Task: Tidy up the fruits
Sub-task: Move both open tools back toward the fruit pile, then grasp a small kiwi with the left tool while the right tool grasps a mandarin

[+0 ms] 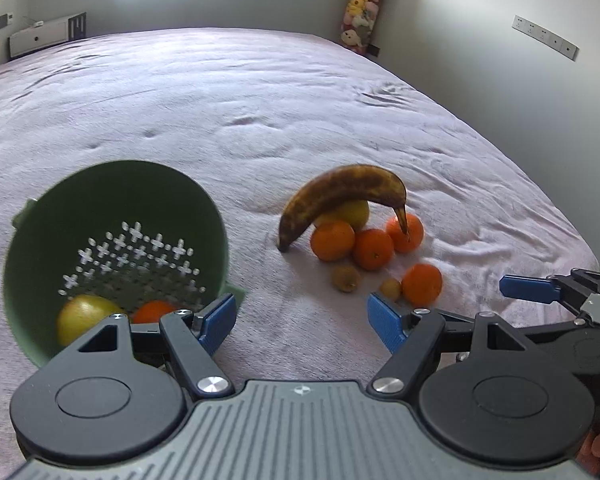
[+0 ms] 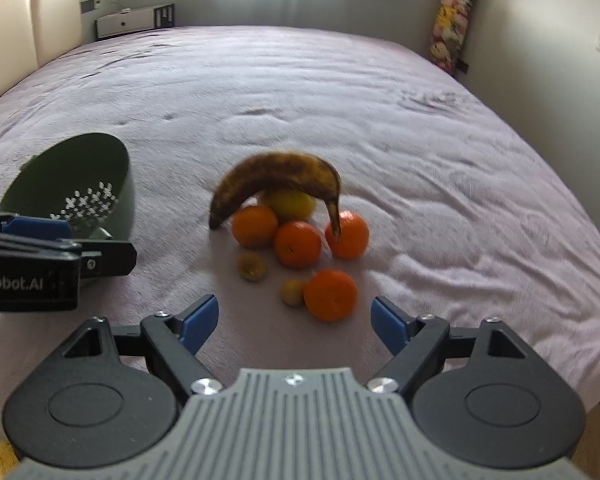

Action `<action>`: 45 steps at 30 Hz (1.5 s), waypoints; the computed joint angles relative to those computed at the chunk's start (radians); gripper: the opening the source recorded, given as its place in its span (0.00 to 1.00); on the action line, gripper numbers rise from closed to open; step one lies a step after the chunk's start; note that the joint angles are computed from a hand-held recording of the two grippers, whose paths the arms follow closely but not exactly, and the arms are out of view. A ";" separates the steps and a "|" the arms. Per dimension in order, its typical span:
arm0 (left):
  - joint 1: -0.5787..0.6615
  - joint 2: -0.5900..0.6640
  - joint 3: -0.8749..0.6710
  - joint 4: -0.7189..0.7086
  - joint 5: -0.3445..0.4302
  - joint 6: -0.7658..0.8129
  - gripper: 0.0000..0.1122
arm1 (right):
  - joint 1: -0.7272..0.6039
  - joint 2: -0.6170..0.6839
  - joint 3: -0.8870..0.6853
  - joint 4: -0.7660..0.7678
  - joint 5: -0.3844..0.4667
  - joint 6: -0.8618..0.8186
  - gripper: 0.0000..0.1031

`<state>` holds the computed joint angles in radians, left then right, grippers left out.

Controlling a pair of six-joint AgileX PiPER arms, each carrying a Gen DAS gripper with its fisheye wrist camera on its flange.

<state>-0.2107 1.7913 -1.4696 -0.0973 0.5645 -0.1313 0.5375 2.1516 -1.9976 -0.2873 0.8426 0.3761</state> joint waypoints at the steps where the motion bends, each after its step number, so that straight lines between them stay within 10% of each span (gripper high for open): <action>1: -0.003 0.005 0.004 0.001 -0.010 0.000 0.78 | -0.007 0.006 -0.003 0.010 0.002 0.004 0.77; 18: -0.072 0.149 -0.040 -0.009 -0.146 0.093 0.62 | -0.095 0.143 -0.162 0.110 0.039 0.039 0.47; 45: -0.041 0.393 -0.266 -0.188 -0.124 0.231 0.36 | -0.142 0.283 -0.319 0.227 0.049 0.087 0.43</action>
